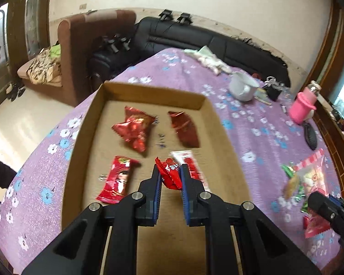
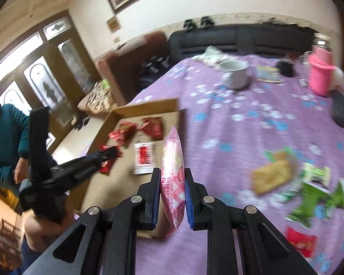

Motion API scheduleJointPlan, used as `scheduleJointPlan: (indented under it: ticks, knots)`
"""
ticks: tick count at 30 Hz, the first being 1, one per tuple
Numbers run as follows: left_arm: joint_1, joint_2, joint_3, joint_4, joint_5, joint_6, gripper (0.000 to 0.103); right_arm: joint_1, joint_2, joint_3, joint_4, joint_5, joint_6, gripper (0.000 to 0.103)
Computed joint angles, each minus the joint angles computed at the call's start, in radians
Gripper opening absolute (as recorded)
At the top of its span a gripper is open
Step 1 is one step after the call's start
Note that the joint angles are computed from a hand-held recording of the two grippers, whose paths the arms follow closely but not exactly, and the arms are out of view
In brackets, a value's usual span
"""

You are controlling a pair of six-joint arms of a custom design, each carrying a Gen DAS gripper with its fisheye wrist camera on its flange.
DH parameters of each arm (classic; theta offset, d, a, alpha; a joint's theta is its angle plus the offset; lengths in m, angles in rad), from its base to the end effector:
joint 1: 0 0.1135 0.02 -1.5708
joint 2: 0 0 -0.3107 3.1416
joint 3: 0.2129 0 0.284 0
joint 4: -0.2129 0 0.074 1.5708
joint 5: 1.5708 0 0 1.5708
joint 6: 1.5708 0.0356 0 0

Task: Organize snacks
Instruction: 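Open the left tool over the box to drop the candy while the right tool drops the pink packet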

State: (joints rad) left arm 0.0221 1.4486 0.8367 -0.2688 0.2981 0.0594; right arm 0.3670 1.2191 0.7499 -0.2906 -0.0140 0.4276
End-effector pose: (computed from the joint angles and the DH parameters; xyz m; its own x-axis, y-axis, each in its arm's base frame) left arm 0.3127 -0.0035 0.2282 -0.7598 0.0400 -0.6489 0.2113 0.9591 -0.1883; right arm 0.2492 0.0963 0.2577 -0.7377 0.1606 -0.6557 -0.0685 0.9485 0.3094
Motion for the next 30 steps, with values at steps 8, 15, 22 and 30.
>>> scheduleJointPlan:
  ticks: [8,15,22,30]
  knots:
    - [0.012,0.068,0.026,-0.020,0.012,-0.005,0.015,0.051,0.295,0.164,0.021,0.043,-0.030,0.021]
    - [0.002,0.083,0.008,0.010,-0.014,-0.003,0.015,0.067,0.395,0.212,0.024,0.087,-0.047,0.021]
    - [0.002,0.096,0.005,0.026,-0.020,-0.001,0.015,0.061,0.433,0.215,0.049,0.092,-0.046,0.022]
    - [-0.009,0.083,-0.011,0.049,-0.045,0.001,0.018,0.058,0.409,0.190,0.067,0.080,-0.033,0.023]
